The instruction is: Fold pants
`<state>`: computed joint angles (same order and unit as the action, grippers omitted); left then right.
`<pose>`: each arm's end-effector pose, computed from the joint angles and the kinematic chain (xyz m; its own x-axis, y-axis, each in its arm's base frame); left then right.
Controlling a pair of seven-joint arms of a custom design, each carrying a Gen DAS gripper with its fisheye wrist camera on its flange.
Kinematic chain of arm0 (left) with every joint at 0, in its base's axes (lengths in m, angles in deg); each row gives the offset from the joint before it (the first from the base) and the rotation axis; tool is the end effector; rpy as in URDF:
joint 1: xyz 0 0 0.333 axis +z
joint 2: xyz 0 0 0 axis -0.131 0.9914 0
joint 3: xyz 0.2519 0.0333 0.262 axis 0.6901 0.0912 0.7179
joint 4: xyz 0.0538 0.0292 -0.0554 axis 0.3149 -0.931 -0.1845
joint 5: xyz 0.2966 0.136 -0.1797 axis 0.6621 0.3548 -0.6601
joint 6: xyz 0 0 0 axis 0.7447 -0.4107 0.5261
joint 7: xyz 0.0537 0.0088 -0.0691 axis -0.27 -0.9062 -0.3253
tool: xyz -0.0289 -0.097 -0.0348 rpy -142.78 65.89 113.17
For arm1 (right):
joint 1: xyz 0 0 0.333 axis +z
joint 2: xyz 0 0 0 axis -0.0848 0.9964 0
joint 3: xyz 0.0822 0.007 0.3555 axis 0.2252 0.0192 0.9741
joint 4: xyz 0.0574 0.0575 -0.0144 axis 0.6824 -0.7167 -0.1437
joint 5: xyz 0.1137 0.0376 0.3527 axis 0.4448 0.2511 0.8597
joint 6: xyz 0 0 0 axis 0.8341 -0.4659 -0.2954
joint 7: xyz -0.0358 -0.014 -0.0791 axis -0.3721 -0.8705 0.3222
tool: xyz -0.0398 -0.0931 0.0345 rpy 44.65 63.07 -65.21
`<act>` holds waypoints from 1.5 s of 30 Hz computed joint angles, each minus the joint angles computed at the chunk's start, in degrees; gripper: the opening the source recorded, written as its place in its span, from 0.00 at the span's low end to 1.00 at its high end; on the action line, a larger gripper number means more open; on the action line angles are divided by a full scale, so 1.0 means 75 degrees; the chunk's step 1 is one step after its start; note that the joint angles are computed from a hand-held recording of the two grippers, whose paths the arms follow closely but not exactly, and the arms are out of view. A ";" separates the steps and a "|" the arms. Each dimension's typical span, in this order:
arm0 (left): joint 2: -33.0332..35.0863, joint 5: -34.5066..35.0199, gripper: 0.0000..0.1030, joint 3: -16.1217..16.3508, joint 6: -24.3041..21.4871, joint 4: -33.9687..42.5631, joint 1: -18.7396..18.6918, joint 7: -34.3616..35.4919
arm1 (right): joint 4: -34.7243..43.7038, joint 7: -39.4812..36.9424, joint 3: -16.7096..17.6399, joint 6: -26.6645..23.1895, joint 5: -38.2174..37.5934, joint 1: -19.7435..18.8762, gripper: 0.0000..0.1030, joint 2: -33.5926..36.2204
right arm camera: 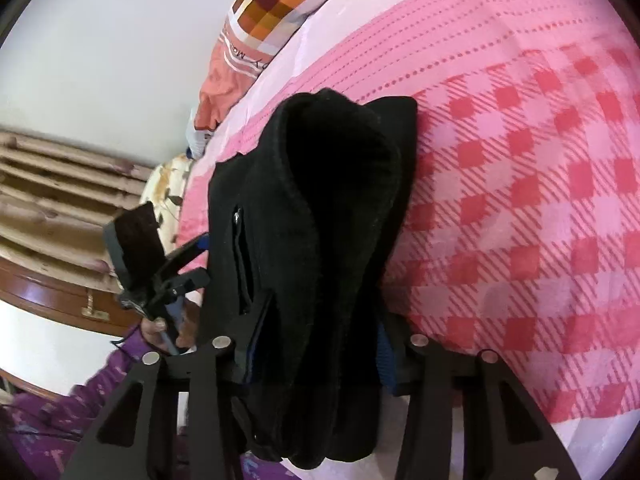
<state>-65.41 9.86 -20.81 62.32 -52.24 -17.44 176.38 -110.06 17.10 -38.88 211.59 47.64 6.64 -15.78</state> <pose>0.3980 -0.1221 0.5156 -0.4274 -0.7827 0.4525 -0.8699 0.2198 -0.4416 0.4887 0.1337 0.4586 0.1321 -0.6342 -0.7618 -0.9809 0.0270 -0.1926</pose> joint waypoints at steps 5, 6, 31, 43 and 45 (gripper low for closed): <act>-0.0313 0.0495 0.82 -0.0521 0.1140 -0.0425 -0.0138 -0.0625 | 0.0009 0.0090 0.0109 0.0388 -0.0096 0.0133 0.30 -0.0059; -0.0419 0.0649 0.57 -0.0594 0.1390 -0.0511 -0.0140 -0.0815 | -0.0005 0.0095 0.0111 0.0439 -0.0054 0.0154 0.30 -0.0084; -0.1450 0.1775 0.21 -0.0292 0.1637 -0.0949 -0.0397 -0.2227 | -0.0303 -0.0435 0.0217 0.1142 0.1758 0.0672 0.28 -0.0458; -0.2135 0.2280 0.21 -0.0109 0.1438 -0.1196 -0.0164 -0.2595 | -0.0143 -0.0505 0.0411 0.1140 0.2313 0.0880 0.28 -0.0277; -0.2242 0.2329 0.21 -0.0053 0.1393 -0.1230 -0.0126 -0.2611 | -0.0063 -0.0484 0.0463 0.1173 0.2353 0.0928 0.28 -0.0212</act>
